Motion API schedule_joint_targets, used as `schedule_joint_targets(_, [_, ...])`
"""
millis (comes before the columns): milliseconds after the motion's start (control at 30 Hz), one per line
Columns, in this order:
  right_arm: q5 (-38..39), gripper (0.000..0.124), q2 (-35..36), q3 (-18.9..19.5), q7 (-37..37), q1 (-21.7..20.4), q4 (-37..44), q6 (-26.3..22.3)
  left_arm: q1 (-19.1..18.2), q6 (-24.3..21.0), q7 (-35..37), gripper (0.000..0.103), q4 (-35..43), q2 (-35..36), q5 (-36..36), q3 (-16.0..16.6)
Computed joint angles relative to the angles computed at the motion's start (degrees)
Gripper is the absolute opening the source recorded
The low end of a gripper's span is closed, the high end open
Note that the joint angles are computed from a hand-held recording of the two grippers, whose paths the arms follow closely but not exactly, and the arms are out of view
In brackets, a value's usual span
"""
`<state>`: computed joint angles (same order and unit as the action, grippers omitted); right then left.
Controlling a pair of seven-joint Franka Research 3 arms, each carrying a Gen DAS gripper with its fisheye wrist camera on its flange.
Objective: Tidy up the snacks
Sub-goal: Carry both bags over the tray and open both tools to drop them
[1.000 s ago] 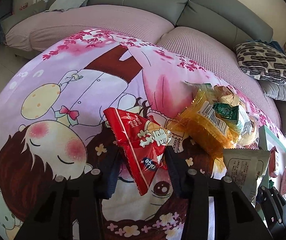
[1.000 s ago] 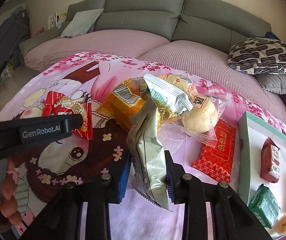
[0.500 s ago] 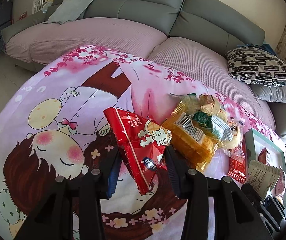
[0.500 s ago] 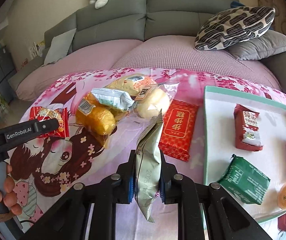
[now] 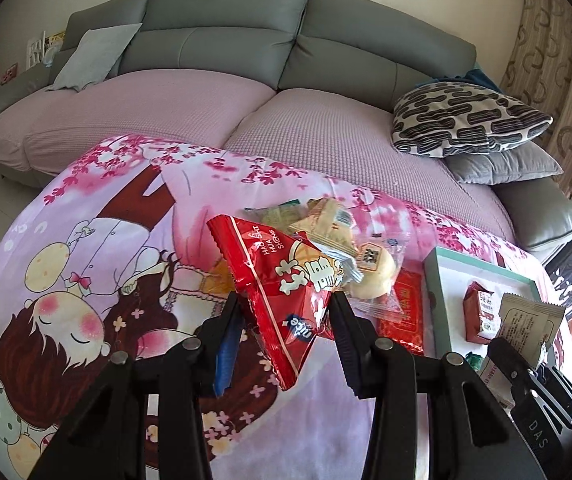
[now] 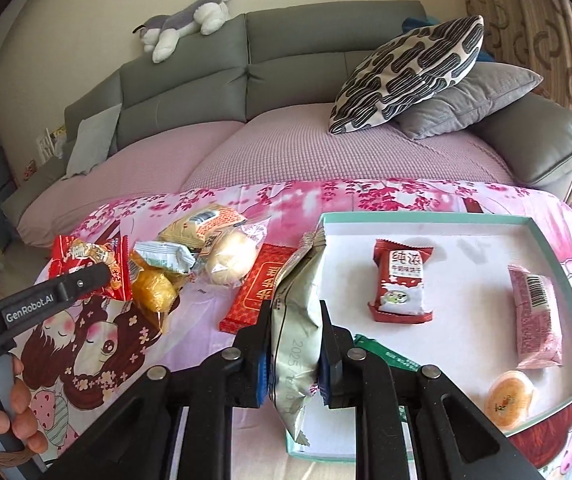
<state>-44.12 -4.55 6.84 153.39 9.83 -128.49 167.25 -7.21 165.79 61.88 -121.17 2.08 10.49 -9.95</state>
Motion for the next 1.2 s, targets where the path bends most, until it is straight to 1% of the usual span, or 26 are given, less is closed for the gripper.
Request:
schedule_joint_targets(133, [-2.6,0.02,-2.9,-0.2,2.9,-2.4,-2.5,0.3,-1.3,-0.2,1.4,0.045,1.2,0.7,0.3,-1.2])
schedule_joint_targets(267, [-4.2,0.02,-5.7,0.6,6.1,-6.5,-5.1,0.5,-2.8,-0.5,1.9,0.045,2.5,1.4,1.4,-2.0])
schedule_joint_targets(433, [-4.1,0.02,-8.9,1.8,8.0,-11.8,-8.2,0.9,-4.6,-0.9,2.5,0.045,4.5,2.9,2.3,-2.9])
schedule_joint_targets(600, [-2.2,0.02,-11.0,2.5,8.1,-16.3,-10.9,1.8,-6.0,-1.6,6.0,0.045,7.6,5.5,0.6,-4.4])
schedule_joint_targets(800, [0.6,0.02,-10.7,4.5,6.7,-19.8,-11.6,3.2,-7.7,-3.4,8.1,0.045,12.8,9.6,1.2,-5.0])
schedule_joint_targets(900, [1.6,0.02,-9.8,5.0,6.1,-20.3,-10.9,3.3,-8.0,-4.4,9.8,0.045,15.9,12.1,0.7,-5.4])
schedule_joint_targets(1000, [0.5,0.02,-8.0,5.5,6.5,-20.6,-9.0,2.7,-8.2,-5.3,11.0,0.045,19.4,15.1,0.2,-5.7])
schedule_joint_targets(1067, [0.3,0.02,-6.5,4.7,6.3,-19.8,-7.5,2.6,-8.5,-6.7,11.9,0.045,22.1,17.2,0.0,-5.8])
schedule_joint_targets(1200, [-3.9,0.02,-3.1,3.2,8.3,-18.2,-3.6,1.9,-9.8,-8.7,11.9,0.045,26.5,20.8,1.1,-5.0])
